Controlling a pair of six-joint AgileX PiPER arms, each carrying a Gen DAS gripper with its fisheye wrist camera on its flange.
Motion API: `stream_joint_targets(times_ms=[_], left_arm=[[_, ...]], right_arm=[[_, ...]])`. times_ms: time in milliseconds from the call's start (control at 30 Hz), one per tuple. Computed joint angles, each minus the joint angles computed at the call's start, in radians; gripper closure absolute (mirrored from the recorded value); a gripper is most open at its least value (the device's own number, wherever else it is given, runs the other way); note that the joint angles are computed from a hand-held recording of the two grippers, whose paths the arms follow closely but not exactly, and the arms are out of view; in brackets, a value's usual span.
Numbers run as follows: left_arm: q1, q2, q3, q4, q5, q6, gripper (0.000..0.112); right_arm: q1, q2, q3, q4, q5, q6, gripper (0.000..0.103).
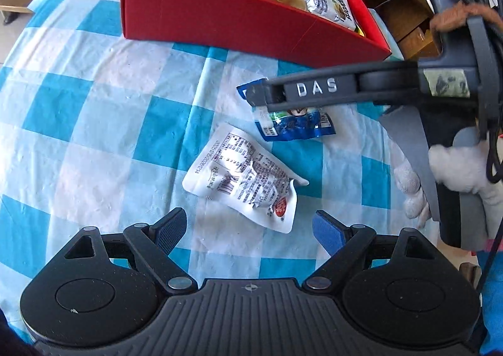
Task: Organize snacks
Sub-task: 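Move the left gripper to the white printed packet while the right gripper approaches the blue sausage packet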
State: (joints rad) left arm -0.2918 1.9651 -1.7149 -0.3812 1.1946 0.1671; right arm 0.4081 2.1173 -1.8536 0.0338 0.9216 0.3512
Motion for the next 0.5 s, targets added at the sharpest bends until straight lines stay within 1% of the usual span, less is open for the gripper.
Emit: stream_joint_targets(times_ms=[33, 167, 333, 400, 500], left_arm=[[-0.001, 0.002, -0.001, -0.004, 0.002, 0.002, 0.021], [-0.001, 0.003, -0.003, -0.017, 0.007, 0.017, 0.021], [0.01, -0.008, 0.012, -0.014, 0.008, 0.028, 0.021], [0.015, -0.009, 0.015, -0.018, 0.012, 0.034, 0.021], [0.018, -0.016, 0.022, -0.03, 0.013, 0.054, 0.021]], right_arm=[[-0.005, -0.004, 0.007, 0.009, -0.004, 0.001, 0.0], [0.009, 0.009, -0.013, 0.014, 0.035, 0.019, 0.0], [0.072, 0.004, -0.005, -0.129, 0.058, 0.117, 0.0], [0.07, -0.034, 0.048, -0.117, 0.048, 0.131, 0.0], [0.06, -0.124, 0.16, -0.093, 0.021, 0.155, 0.001]])
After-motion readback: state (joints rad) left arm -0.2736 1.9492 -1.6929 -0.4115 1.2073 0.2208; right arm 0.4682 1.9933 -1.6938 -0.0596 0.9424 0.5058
